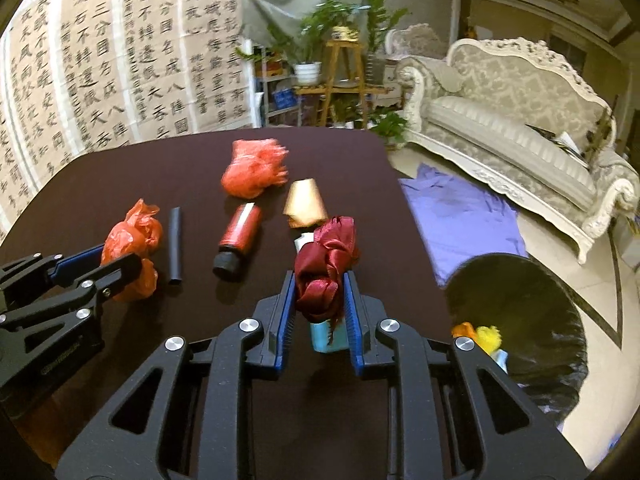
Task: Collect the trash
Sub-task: 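Carry the red bag and dark red cloth over the bin and open both tools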
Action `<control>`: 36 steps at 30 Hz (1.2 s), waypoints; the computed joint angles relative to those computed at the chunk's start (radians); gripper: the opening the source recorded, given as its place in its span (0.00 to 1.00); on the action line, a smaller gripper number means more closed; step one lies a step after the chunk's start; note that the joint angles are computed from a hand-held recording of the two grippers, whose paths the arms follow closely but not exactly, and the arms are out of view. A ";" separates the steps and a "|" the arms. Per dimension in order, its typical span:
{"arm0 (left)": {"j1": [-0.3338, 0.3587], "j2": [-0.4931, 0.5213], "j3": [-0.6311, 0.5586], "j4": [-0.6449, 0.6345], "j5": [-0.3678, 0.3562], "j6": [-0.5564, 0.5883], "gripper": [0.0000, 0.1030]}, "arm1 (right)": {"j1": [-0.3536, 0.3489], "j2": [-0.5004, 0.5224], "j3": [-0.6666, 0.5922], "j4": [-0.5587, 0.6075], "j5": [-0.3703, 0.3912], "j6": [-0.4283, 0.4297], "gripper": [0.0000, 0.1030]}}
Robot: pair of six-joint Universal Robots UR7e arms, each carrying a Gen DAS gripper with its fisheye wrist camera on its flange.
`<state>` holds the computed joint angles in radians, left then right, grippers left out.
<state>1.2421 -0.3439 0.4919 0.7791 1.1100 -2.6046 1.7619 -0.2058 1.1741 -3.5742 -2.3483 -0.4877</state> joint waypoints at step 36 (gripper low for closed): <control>-0.167 0.345 -0.339 0.127 0.086 0.069 0.34 | -0.166 -0.233 0.331 -0.371 -0.086 0.038 0.22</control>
<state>1.0751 0.0016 0.1530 0.9062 1.1956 -2.5360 1.5962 -0.4393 1.5055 -3.9454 -2.4347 -0.4495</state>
